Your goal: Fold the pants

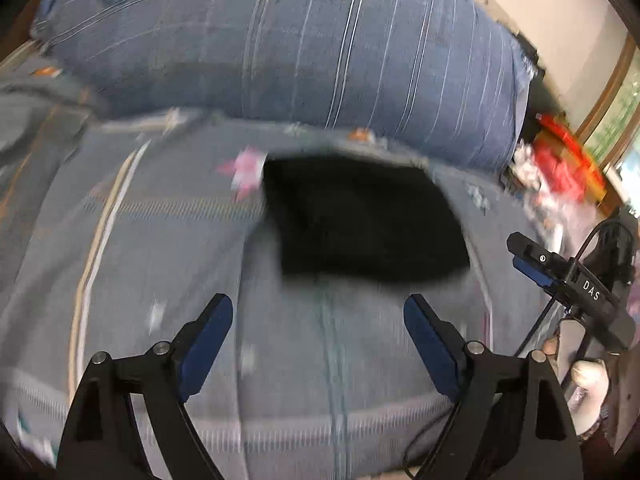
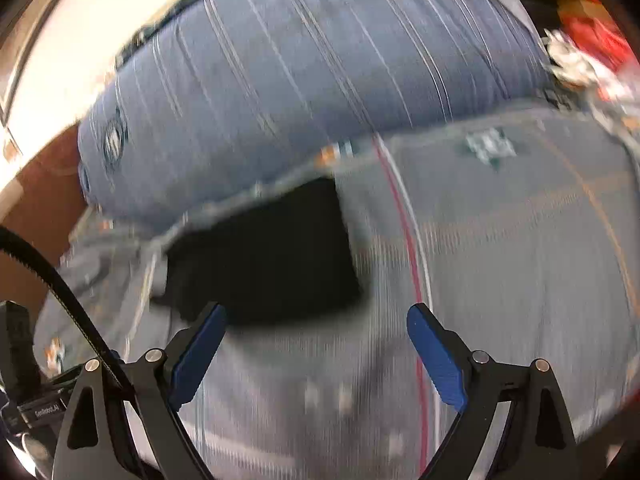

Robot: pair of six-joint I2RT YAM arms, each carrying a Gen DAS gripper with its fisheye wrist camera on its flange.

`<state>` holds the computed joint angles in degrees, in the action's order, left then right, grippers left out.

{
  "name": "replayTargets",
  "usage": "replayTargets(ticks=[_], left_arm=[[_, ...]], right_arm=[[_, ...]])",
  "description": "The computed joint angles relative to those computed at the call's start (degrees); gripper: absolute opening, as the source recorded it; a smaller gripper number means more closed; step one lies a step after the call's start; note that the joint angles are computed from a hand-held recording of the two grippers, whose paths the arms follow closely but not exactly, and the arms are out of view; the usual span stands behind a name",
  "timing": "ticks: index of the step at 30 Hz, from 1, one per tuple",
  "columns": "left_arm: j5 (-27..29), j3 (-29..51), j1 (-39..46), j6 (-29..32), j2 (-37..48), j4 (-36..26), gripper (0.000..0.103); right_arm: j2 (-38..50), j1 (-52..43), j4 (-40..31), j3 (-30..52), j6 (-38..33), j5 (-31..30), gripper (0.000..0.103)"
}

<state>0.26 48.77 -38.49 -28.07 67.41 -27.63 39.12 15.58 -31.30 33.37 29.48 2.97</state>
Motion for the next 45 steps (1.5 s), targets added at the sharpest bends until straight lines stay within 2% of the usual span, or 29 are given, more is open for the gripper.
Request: replayTargets(ticks=[3, 5, 7, 9, 10, 11, 12, 14, 15, 17, 19, 24, 25, 26, 27, 28, 29, 30, 31, 33, 35, 37, 39, 41, 43, 45], left_arm=[[6.9, 5.2, 6.5, 3.6, 11.9, 5.6, 0.087], [11.8, 10.4, 9.4, 4.0, 21.4, 7.2, 0.087], [13.7, 13.3, 9.1, 3.7, 26.7, 8.1, 0.087], [17.1, 14.8, 8.7, 3.3, 29.8, 9.2, 0.087], [17.1, 15.2, 7.8, 2.6, 30.3, 8.9, 0.086], [16.0, 15.0, 6.8, 2.3, 29.7, 9.2, 0.077], [16.5, 14.6, 6.9, 2.6, 29.1, 9.6, 0.063], [15.9, 14.3, 6.5, 2.6, 26.9, 8.7, 0.055], [16.8, 14.0, 6.9, 2.8, 25.8, 8.8, 0.051], [18.0, 14.8, 7.5, 2.5, 24.9, 8.0, 0.049], [18.3, 16.8, 8.2, 2.2, 24.9, 7.3, 0.049], [16.0, 24.7, 9.2, 2.0, 31.6, 2.6, 0.052], [15.4, 26.8, 9.3, 2.2, 34.3, 0.8, 0.053], [15.1, 28.1, 9.6, 2.5, 36.9, -0.2, 0.061], [16.6, 27.5, 10.2, 2.1, 37.0, 1.1, 0.064], [18.9, 26.6, 11.1, 1.5, 36.5, 1.8, 0.064], [20.4, 25.7, 11.7, 1.0, 34.7, 1.3, 0.062], [20.7, 24.5, 11.9, 1.1, 32.6, 1.6, 0.061], [20.9, 23.3, 12.1, 1.7, 30.1, 1.9, 0.061], [19.8, 20.7, 12.3, 2.9, 24.0, 2.7, 0.061], [19.8, 20.2, 12.6, 2.5, 20.6, 4.1, 0.061], [22.6, 22.5, 13.0, 1.2, 22.6, 5.1, 0.061], [23.9, 26.7, 12.6, -0.3, 27.5, 5.4, 0.061], [23.0, 31.1, 11.9, -2.2, 34.2, 4.4, 0.061], [22.3, 33.0, 11.7, -4.3, 38.8, 4.9, 0.061], [23.0, 30.2, 12.2, -6.2, 40.1, 11.8, 0.061]], right_arm=[[15.3, -8.2, 8.5, 6.7, -8.1, -7.0, 0.095], [24.3, -10.2, 10.3, 11.1, -10.6, -9.7, 0.095], [33.8, -11.4, 11.7, 15.4, -12.0, -12.6, 0.094], [41.0, -11.8, 12.3, 18.6, -12.6, -15.4, 0.086], [42.9, -12.4, 12.4, 19.5, -12.9, -17.5, 0.081], [44.5, -13.0, 13.1, 19.9, -12.5, -21.1, 0.057], [44.5, -12.9, 13.6, 19.4, -11.4, -22.5, 0.051], [41.4, -11.7, 13.6, 18.4, -9.9, -21.1, 0.042], [40.1, -11.2, 13.0, 18.3, -9.6, -20.8, 0.041], [37.8, -11.1, 11.7, 18.7, -9.1, -21.8, 0.035], [36.3, -12.2, 11.4, 19.7, -7.5, -25.8, 0.035], [38.5, -11.9, 12.6, 23.3, -5.6, -24.2, 0.036], [40.2, -11.8, 12.7, 24.0, -5.7, -22.7, 0.037], [42.4, -10.9, 12.4, 24.7, -6.5, -18.8, 0.04], [43.5, -10.1, 12.0, 24.8, -7.4, -15.1, 0.04], [44.5, -8.6, 11.1, 25.0, -8.5, -8.8, 0.04], [45.3, -7.6, 11.1, 24.7, -9.4, -4.8, 0.055], [44.9, -7.2, 11.7, 23.5, -9.6, -2.7, 0.066], [43.9, -6.9, 11.8, 22.6, -9.3, -1.0, 0.068], [40.4, -6.8, 11.3, 21.3, -9.0, 0.4, 0.069], [35.2, -5.9, 13.6, 19.2, -9.8, 1.8, 0.069], [32.6, -5.9, 15.3, 19.4, -9.7, -2.9, 0.069], [35.3, -8.5, 16.7, 21.6, -7.3, -15.7, 0.069], [41.0, -10.3, 17.9, 24.4, -4.3, -23.4, 0.069], [48.2, -11.5, 17.7, 28.1, -2.9, -25.6, 0.069], [54.3, -13.2, 18.7, 30.4, -0.4, -26.6, 0.068]])
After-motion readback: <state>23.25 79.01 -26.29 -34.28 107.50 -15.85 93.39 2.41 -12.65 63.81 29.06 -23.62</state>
